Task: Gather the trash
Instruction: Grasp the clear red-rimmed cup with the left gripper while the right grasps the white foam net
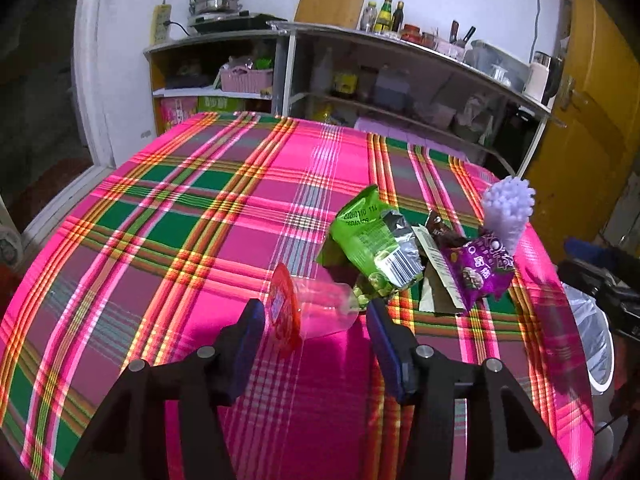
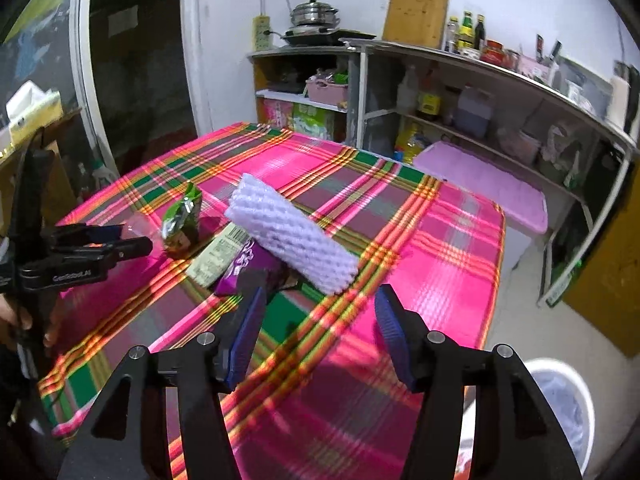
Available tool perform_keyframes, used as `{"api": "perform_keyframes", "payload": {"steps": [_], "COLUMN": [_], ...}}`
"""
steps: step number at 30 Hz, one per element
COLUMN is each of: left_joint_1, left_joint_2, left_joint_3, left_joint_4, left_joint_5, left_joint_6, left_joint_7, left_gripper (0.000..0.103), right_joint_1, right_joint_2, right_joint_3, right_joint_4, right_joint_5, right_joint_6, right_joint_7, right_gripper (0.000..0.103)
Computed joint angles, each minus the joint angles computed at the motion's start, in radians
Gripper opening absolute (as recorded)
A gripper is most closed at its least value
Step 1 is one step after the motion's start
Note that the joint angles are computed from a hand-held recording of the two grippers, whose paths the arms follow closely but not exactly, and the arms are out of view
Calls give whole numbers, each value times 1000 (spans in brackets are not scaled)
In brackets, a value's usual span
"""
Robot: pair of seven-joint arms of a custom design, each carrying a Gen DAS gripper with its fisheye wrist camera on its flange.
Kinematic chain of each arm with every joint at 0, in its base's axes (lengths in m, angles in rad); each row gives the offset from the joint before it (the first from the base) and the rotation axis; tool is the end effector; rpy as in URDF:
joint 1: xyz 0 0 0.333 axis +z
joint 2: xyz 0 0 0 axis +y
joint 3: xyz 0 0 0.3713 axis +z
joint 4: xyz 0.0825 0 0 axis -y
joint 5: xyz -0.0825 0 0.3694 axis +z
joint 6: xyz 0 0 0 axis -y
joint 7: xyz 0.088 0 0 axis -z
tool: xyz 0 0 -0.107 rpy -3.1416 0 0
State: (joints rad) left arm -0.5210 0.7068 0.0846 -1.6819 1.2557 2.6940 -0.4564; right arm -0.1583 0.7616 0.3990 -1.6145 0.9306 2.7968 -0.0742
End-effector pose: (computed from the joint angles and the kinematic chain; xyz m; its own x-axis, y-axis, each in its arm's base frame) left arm 0.6308 -0.3403 0.2571 0.3940 -0.9083 0.1408 -0.6336 -0.3794 -0.6743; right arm 0.7405 0.0777 0.2826 0.7678 -0.6405 0.0164 -0.4364 -0.5416 -0.7185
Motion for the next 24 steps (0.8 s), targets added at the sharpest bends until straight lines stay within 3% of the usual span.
{"api": "perform_keyframes", "payload": {"steps": [6,16,20,24], "left_joint_1": [12,-11,-15,-18], "left_joint_2": [22,22,19,12], "left_joint_3": [2,51,58,55], "left_joint_4": [23,11,8,2], "left_joint_5": [-44,-18,16,61], "left_joint_6": [27,91,104,103], "left_joint_7": [51,-15,-56,-106], "left_gripper": [52,47,47,47], "right_joint_1": [54,91,103,88], "right_joint_2": [59,136,130,112], "right_joint_3": [-26,-64,-81,-69], "right_joint_4": [87,231,224,189], "right_joint_5": [-99,-258,-282,-286], "right_joint_6": [-8,-147,-149,-133], "right_joint_7": [50,237,275,281], "right_gripper": [61,61,29,17]}}
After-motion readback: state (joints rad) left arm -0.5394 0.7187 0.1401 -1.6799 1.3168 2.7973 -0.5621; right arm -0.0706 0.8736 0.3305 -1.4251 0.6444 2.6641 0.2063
